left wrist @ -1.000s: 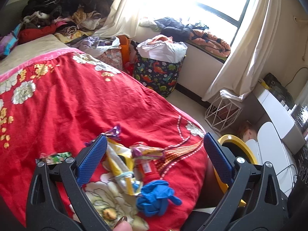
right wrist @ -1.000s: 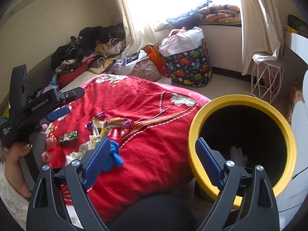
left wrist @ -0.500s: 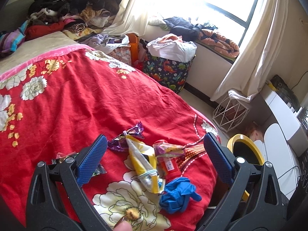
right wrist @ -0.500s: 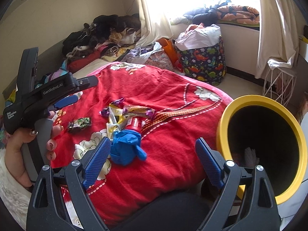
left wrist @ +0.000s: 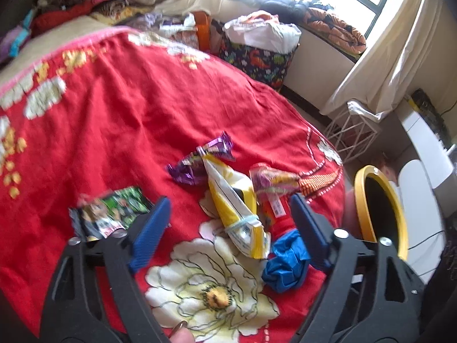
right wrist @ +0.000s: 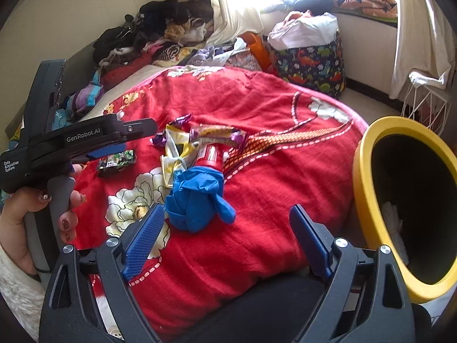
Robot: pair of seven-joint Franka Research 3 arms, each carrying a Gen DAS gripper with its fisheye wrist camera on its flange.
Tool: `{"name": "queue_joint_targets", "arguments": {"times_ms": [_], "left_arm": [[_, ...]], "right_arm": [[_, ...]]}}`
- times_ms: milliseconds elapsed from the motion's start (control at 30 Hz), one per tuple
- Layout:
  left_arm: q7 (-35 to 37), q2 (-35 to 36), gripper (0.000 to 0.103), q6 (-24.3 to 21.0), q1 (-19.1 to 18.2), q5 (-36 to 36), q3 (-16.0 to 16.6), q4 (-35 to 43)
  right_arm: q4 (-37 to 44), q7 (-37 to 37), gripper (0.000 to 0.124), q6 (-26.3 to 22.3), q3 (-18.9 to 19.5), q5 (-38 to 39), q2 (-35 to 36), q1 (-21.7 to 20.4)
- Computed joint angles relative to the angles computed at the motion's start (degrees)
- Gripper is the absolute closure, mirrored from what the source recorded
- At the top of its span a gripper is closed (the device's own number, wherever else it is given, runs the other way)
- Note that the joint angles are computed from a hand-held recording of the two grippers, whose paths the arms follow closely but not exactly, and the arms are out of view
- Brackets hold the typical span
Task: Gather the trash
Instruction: 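Move both open tools back over the bed toward the yellow bag and glove, then grasp the yellow snack bag with left tool while right grasps blue glove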
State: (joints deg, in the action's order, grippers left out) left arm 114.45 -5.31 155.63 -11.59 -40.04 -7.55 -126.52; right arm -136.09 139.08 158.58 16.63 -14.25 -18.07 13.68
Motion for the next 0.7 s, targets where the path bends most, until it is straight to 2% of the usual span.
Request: {"name": "queue_joint_targets", "arguments": {"times_ms": [100, 267, 467, 633, 700], "left_arm": [[2.0, 0.7, 0.045, -4.0, 0.1, -4.4, 0.5, 0.8], [2.2, 1.0, 0.059, -6.5, 0.9, -5.2, -0.1, 0.7], [1.9, 1.8, 0.063, -8.9, 1.4, -6.3, -0.7, 1.0], [0.2, 3.3, 0.070, -9.5, 1.9, -6.0, -1.2, 1.7], [-0.1, 3.7, 0.073, -9.6, 2.2, -6.0, -1.4, 1.7]], "right_arm": [[0.8, -3.1, 0.043, -0.5, -2.0, 3.8, 1.9, 2.2], [2.2, -7.7, 0.045, -0.4, -4.1, 9.3, 4.7, 4.8], [4.1, -12.7, 0.059, -1.0, -5.3, 13.4, 7.4, 6.8], [3.8, -17.1, 0.097, -0.1, -6.4, 18.2, 8.0, 8.4], [3.2, -18.8, 0.105, 0.7, -6.7, 19.8, 7.6, 8.8]]}}
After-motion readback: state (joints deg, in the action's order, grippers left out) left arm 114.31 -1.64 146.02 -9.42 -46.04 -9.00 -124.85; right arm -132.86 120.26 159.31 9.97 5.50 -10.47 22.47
